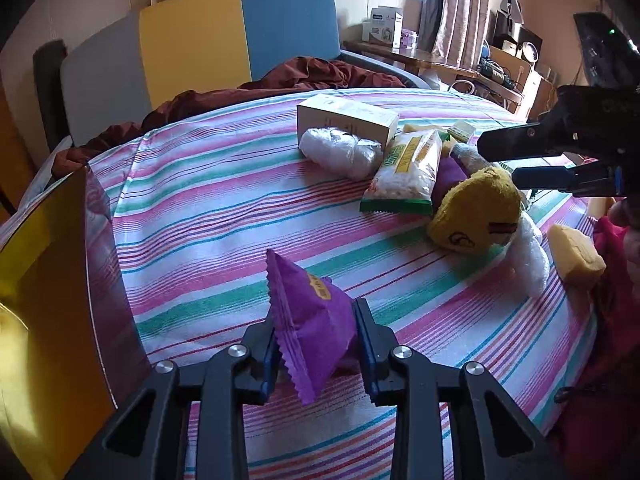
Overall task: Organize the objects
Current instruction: 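Carry the purple candy into the gold tray while the right gripper grasps a yellow sponge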
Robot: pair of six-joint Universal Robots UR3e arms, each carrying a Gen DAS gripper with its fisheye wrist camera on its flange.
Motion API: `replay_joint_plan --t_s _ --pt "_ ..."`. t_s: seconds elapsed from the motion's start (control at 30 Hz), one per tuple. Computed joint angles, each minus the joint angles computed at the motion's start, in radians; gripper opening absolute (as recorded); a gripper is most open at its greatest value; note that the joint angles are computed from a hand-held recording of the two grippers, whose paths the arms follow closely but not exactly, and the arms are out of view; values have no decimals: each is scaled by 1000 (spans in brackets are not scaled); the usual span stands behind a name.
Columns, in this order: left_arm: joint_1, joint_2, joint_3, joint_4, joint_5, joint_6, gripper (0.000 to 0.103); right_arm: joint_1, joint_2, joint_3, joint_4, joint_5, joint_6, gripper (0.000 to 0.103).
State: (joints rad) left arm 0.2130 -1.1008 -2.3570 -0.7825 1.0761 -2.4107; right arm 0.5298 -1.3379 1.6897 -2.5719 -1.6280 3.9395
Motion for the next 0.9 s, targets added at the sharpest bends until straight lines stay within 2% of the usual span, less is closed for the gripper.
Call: replay_joint_plan --t_s 0.2,0.3,0.4,0.47,0.5,0.57,0.67,0.73,0.8,0.9 --pt "110 171 12 -189 -79 86 32 9 26 -42 47 3 -26 75" --pt "207 268 50 -356 -154 164 32 -7 22 -19 16 53 -31 75" --pt "359 366 118 -605 -251 290 32 -45 5 52 -101 174 -32 75" --pt "478 408 179 -787 -312 402 32 -87 -18 162 -303 300 -9 74" --pt "533 422 206 -866 -333 452 32 -100 -26 201 -372 330 8 74" --pt "631 416 254 -981 -364 535 32 -92 -37 201 -345 285 37 74" --pt "744 384 316 -1081 -390 601 32 -85 -39 183 -300 250 58 74" --pt "800 352 342 -1100 -394 622 32 -68 -39 158 -243 199 62 73" --pt "848 317 352 -1078 -395 627 32 -47 -40 116 -138 127 82 73" --pt "899 252 356 -1002 -389 611 32 -41 -61 84 -4 99 98 72"
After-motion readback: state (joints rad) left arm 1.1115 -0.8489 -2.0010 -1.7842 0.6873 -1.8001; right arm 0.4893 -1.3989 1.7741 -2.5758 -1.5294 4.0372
